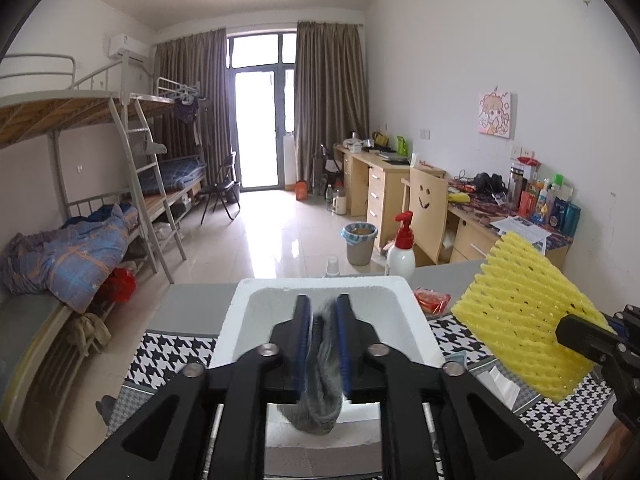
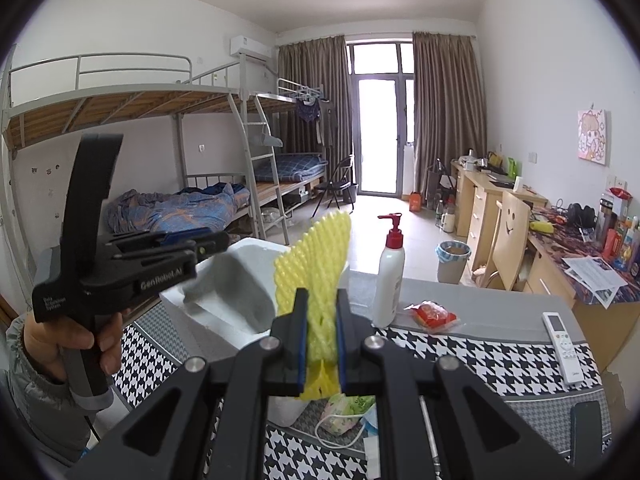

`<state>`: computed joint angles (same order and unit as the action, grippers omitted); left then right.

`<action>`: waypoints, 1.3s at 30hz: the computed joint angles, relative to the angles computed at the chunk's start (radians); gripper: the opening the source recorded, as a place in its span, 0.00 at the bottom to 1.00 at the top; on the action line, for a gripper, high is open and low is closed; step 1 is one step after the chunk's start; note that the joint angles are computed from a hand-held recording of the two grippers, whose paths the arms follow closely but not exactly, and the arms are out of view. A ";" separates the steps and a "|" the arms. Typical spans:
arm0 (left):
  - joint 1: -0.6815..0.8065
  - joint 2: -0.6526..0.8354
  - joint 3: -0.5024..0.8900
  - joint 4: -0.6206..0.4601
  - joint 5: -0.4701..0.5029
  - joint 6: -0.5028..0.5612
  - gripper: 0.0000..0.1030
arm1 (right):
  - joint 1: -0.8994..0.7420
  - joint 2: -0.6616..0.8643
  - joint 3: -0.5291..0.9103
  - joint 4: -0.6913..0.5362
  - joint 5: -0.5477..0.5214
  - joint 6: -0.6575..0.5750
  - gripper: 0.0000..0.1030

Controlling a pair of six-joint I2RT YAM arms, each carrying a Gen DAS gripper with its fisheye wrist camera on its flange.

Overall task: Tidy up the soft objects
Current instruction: 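Lower the grey sock into the foam box and open the left tool, then lower the yellow foam net into the foam box and open the right tool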

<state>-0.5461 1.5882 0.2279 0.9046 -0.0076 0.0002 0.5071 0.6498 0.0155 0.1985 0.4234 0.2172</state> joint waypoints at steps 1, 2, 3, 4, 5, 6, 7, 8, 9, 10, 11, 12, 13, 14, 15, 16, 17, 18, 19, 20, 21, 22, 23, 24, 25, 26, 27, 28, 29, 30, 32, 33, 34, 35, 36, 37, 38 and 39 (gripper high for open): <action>0.005 0.009 -0.001 0.010 0.007 0.008 0.33 | -0.001 0.022 0.001 0.020 0.000 -0.002 0.14; 0.005 0.021 -0.010 0.039 0.004 0.020 0.45 | -0.005 0.038 0.001 0.035 -0.004 -0.003 0.14; 0.005 0.025 -0.016 0.053 0.001 0.024 0.56 | -0.006 0.050 0.002 0.046 -0.005 -0.003 0.14; 0.006 0.028 -0.018 0.062 0.003 0.023 0.60 | -0.005 0.052 0.002 0.049 -0.004 -0.002 0.14; 0.015 0.027 -0.025 0.069 0.019 0.025 0.67 | -0.007 0.056 0.002 0.052 -0.008 -0.002 0.14; 0.020 0.027 -0.024 0.069 0.026 0.025 0.75 | -0.006 0.056 0.002 0.051 -0.007 -0.002 0.14; 0.026 0.029 -0.029 0.082 0.031 0.024 0.79 | -0.008 0.078 0.004 0.071 -0.008 -0.002 0.14; 0.029 0.031 -0.037 0.102 0.029 0.021 0.87 | -0.010 0.101 0.006 0.091 -0.012 -0.003 0.14; 0.034 0.034 -0.046 0.126 0.030 0.019 0.94 | -0.015 0.118 0.007 0.108 -0.017 -0.004 0.14; 0.042 0.037 -0.053 0.149 0.037 0.016 0.97 | -0.011 0.139 0.010 0.127 -0.015 -0.005 0.14; 0.047 0.043 -0.055 0.165 0.045 0.013 0.99 | -0.018 0.157 0.011 0.144 -0.023 -0.010 0.14; 0.051 0.046 -0.057 0.178 0.053 0.010 0.99 | -0.019 0.174 0.012 0.159 -0.026 -0.011 0.14; 0.059 0.042 -0.056 0.172 0.059 0.009 0.99 | -0.018 0.185 0.014 0.171 -0.026 -0.010 0.14; 0.065 0.037 -0.057 0.167 0.060 0.008 0.99 | -0.025 0.197 0.016 0.185 -0.034 -0.015 0.14; 0.070 0.038 -0.055 0.166 0.062 0.007 0.99 | -0.039 0.205 0.017 0.197 -0.050 -0.023 0.14; 0.075 0.036 -0.056 0.165 0.065 0.007 0.99 | -0.041 0.214 0.019 0.206 -0.052 -0.024 0.14; 0.078 0.036 -0.056 0.166 0.066 0.006 0.99 | -0.054 0.230 0.023 0.220 -0.064 -0.028 0.14; 0.089 0.033 -0.058 0.168 0.072 0.009 0.99 | -0.056 0.229 0.022 0.220 -0.068 -0.030 0.14; 0.105 0.034 -0.058 0.172 0.083 0.014 0.99 | -0.059 0.239 0.026 0.227 -0.074 -0.031 0.14; 0.118 0.028 -0.061 0.171 0.088 0.015 0.99 | -0.061 0.252 0.031 0.236 -0.078 -0.032 0.14; 0.135 0.033 -0.064 0.181 0.098 0.017 0.99 | -0.062 0.268 0.035 0.248 -0.082 -0.034 0.14; 0.145 0.034 -0.066 0.184 0.103 0.017 0.99 | -0.065 0.282 0.037 0.261 -0.088 -0.037 0.14; 0.158 0.032 -0.067 0.183 0.112 0.018 0.99 | -0.070 0.294 0.040 0.270 -0.095 -0.038 0.14; 0.164 0.031 -0.066 0.181 0.114 0.018 0.99 | -0.073 0.308 0.044 0.281 -0.100 -0.039 0.14; 0.171 0.028 -0.066 0.177 0.112 0.017 0.99 | -0.075 0.325 0.049 0.294 -0.103 -0.041 0.14; 0.171 0.029 -0.066 0.181 0.107 0.014 0.99 | -0.078 0.340 0.053 0.304 -0.108 -0.045 0.14; 0.181 0.029 -0.069 0.187 0.113 0.015 0.99 | -0.073 0.353 0.056 0.312 -0.106 -0.044 0.14; 0.189 0.028 -0.071 0.191 0.117 0.017 0.99 | -0.072 0.366 0.061 0.320 -0.107 -0.043 0.14; 0.194 0.030 -0.073 0.194 0.117 0.018 0.99 | -0.072 0.380 0.067 0.327 -0.111 -0.044 0.14; 0.198 0.031 -0.075 0.198 0.118 0.018 0.99 | -0.071 0.394 0.072 0.335 -0.113 -0.046 0.14; 0.205 0.035 -0.077 0.205 0.121 0.022 0.99 | -0.066 0.418 0.084 0.347 -0.115 -0.048 0.14; 0.212 0.037 -0.081 0.214 0.122 0.024 0.99 | -0.062 0.430 0.089 0.353 -0.115 -0.050 0.14; 0.221 0.040 -0.088 0.227 0.125 0.025 0.99 | -0.059 0.443 0.095 0.361 -0.116 -0.052 0.14; 0.228 0.045 -0.092 0.239 0.125 0.021 0.99 | -0.065 0.453 0.096 0.371 -0.127 -0.056 0.14; 0.239 0.051 -0.095 0.251 0.128 0.016 0.99 | -0.062 0.465 0.103 0.374 -0.128 -0.056 0.14; 0.249 0.051 -0.097 0.252 0.132 0.015 0.99 | -0.062 0.480 0.109 0.382 -0.135 -0.056 0.14; 0.258 0.054 -0.097 0.255 0.140 0.017 0.99 | -0.062 0.494 0.117 0.387 -0.139 -0.055 0.14; 0.267 0.054 -0.099 0.256 0.145 0.020 0.99 | -0.055 0.507 0.124 0.389 -0.136 -0.052 0.14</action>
<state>-0.2793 1.6425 0.1288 1.1605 0.1371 0.0205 0.4524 1.1567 0.1399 0.5877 0.2870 0.1652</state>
